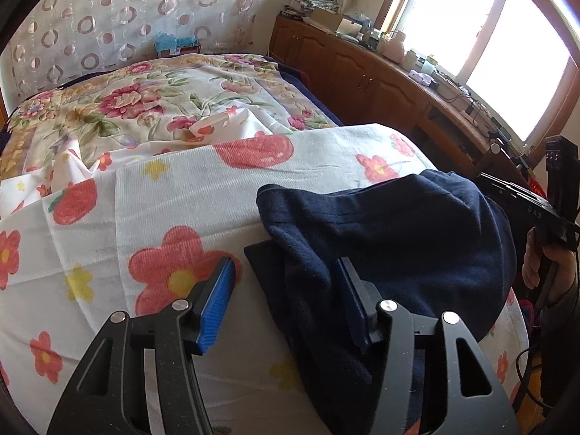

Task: Fold small clothes
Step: 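Grasp the folded navy shirt with both grippers and lift it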

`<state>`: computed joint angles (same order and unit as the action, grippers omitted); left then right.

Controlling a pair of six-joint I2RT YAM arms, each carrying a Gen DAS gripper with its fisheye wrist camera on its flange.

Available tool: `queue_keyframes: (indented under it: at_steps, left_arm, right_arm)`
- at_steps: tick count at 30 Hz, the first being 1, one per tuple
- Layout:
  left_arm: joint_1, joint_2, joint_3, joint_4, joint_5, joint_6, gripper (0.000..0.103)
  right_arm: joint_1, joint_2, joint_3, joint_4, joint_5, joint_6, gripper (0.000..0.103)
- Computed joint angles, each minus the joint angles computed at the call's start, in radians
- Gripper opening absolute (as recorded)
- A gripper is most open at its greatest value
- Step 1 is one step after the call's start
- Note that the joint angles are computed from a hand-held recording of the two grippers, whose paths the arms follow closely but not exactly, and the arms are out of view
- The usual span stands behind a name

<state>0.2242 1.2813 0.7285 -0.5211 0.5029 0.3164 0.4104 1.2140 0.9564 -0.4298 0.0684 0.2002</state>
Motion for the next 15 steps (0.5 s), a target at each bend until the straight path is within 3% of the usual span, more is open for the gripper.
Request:
queue_keyframes:
  at_steps: [3, 8, 10, 15]
  left_arm:
    - [0.001, 0.004, 0.006, -0.004, 0.005, -0.002, 0.058]
    - [-0.002, 0.015, 0.012, -0.007, 0.036, -0.008, 0.058]
    - [-0.006, 0.015, 0.01, -0.001, 0.039, -0.005, 0.057]
    - [0.009, 0.035, 0.021, -0.021, 0.085, 0.008, 0.039]
  right_arm:
    - [0.047, -0.037, -0.047, 0.01, 0.007, 0.032, 0.047]
    - [0.04, -0.073, -0.078, -0.007, -0.044, 0.032, 0.063]
    - [0.031, -0.06, -0.084, -0.005, -0.058, 0.032, 0.065]
    - [-0.04, 0.004, -0.07, 0.018, -0.188, 0.052, 0.068]
